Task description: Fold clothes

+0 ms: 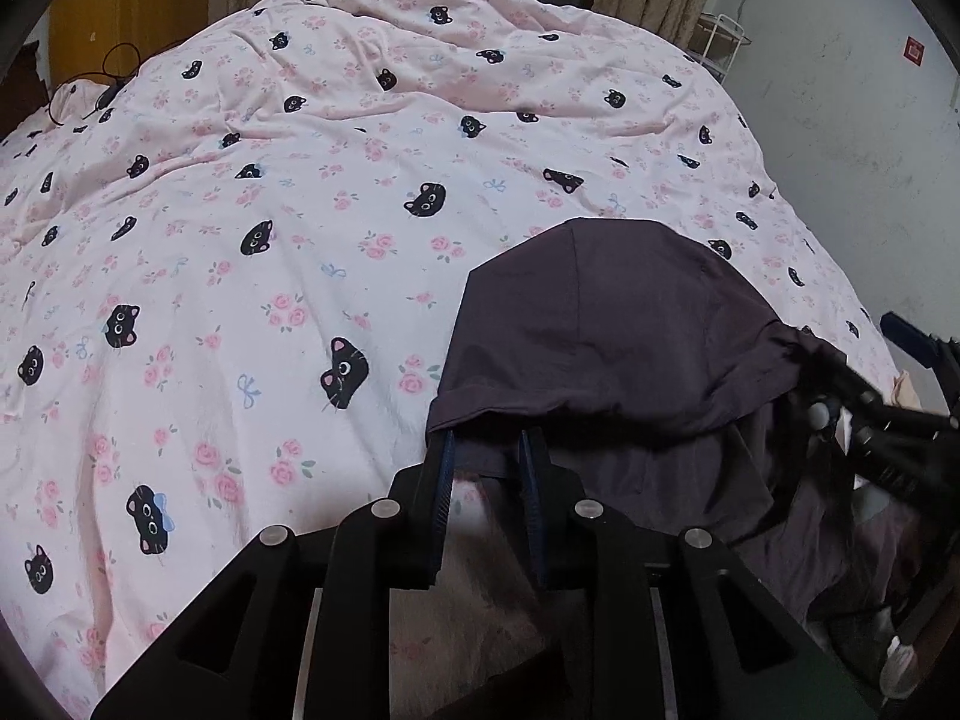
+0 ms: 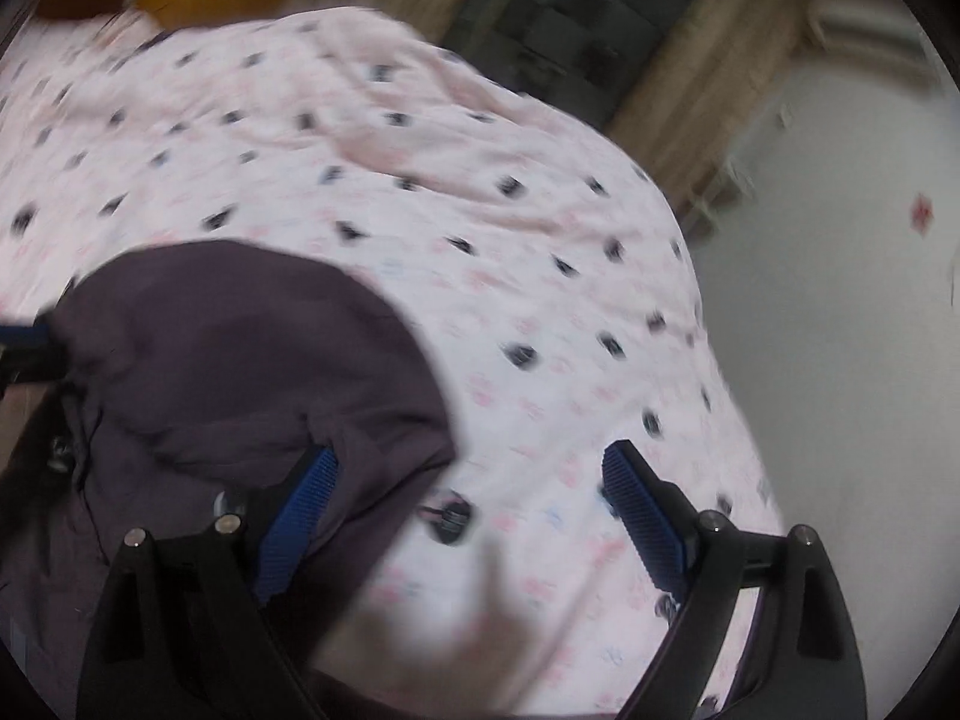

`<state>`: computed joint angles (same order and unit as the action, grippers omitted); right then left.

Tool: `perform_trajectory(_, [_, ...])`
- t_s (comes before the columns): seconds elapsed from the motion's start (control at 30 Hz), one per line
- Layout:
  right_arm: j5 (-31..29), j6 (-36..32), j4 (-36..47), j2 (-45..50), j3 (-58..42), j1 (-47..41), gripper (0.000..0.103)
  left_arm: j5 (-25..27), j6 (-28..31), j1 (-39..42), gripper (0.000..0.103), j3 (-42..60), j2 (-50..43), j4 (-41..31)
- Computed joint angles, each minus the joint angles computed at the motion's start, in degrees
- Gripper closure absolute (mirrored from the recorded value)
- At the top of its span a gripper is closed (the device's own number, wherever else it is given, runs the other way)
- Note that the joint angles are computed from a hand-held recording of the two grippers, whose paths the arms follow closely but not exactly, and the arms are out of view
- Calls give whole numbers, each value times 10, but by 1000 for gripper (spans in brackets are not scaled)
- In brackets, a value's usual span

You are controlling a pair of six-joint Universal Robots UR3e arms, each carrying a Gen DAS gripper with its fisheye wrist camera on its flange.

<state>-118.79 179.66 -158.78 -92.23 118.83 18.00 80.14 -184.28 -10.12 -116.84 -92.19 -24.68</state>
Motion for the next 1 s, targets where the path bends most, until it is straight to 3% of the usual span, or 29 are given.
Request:
perform_trajectory(0.13, [120,-20,33,-94,58,-113,9,24,0,-24,84,13,-11,4])
perform_trajectory(0.2, [151,-35,39,-112,70,-133,9,54,-3,-43,84,28,-23,2])
perform_trajectory(0.3, [178,-52,13,-152,98,-130,8,49,-5,-44,84,36,-27,-3])
perform_trajectory(0.47, [129,-76,-5,-90,36,-30,8,40,-7,-44,83,40,-32,-11])
perform_trajectory(0.73, [-15,-130,100,121,-136,81,8,48,-14,-42,82,34,-45,-8])
perform_trajectory(0.87, [-36,-129,63,144,-123,62,10,47,-18,-31,82,34,-53,-6])
perform_trajectory(1.0, [-9,-66,9,71,-62,4,10,46,-27,-26,82,17,-44,17])
